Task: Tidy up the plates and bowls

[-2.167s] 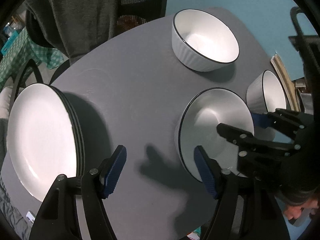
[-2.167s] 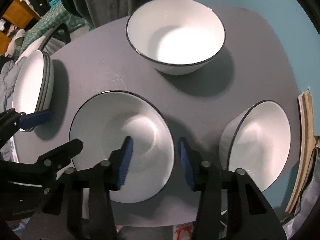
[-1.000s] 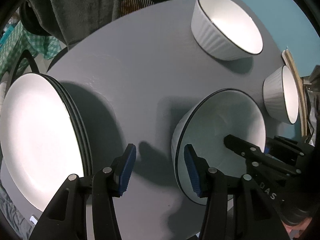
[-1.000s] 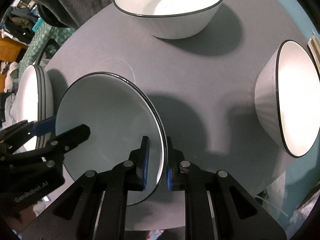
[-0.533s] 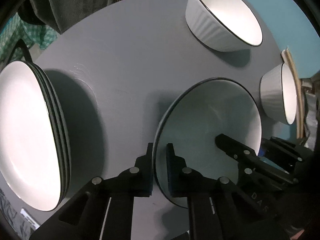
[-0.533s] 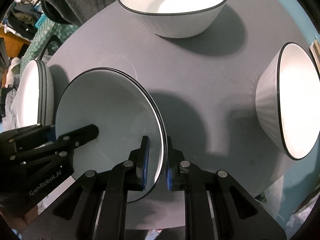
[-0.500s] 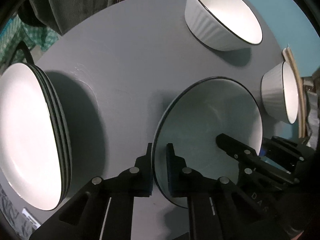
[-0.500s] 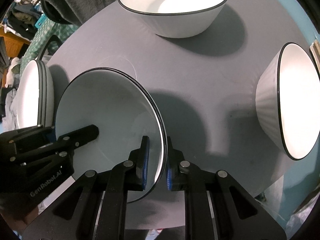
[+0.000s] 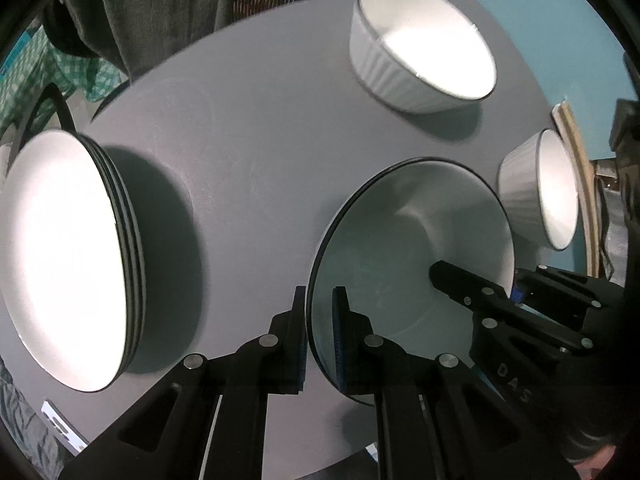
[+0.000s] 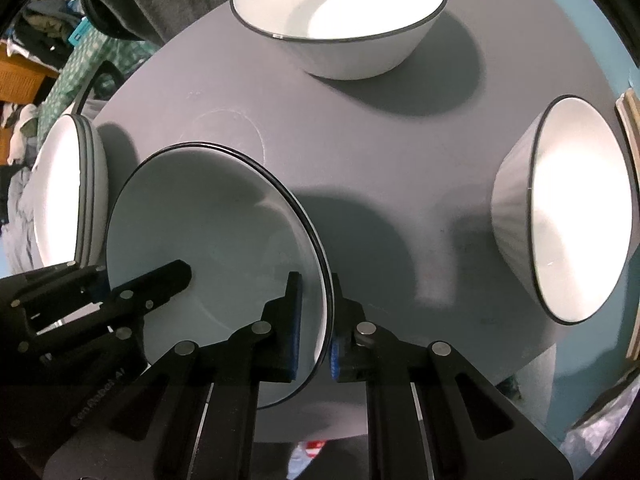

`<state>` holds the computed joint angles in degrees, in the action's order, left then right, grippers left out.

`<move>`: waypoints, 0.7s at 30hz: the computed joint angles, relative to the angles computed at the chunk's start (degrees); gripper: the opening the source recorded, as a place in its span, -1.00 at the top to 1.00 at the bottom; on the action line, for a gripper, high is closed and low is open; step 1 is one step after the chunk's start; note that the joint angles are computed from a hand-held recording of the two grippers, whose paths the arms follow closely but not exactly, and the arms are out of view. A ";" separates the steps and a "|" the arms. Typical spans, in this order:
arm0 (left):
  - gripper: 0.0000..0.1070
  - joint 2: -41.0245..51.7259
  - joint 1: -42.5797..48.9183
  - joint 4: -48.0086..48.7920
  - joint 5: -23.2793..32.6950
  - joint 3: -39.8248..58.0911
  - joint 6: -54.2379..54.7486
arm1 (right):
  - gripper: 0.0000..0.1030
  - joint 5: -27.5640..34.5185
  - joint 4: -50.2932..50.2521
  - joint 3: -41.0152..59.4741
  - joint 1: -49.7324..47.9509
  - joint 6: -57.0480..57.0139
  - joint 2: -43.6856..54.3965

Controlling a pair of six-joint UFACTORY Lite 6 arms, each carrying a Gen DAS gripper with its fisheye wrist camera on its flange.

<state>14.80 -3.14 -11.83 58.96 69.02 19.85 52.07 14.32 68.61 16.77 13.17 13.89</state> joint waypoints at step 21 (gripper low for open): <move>0.81 17.68 -0.83 -1.50 11.01 37.23 -0.60 | 0.78 11.74 -4.75 29.64 -1.66 2.25 13.53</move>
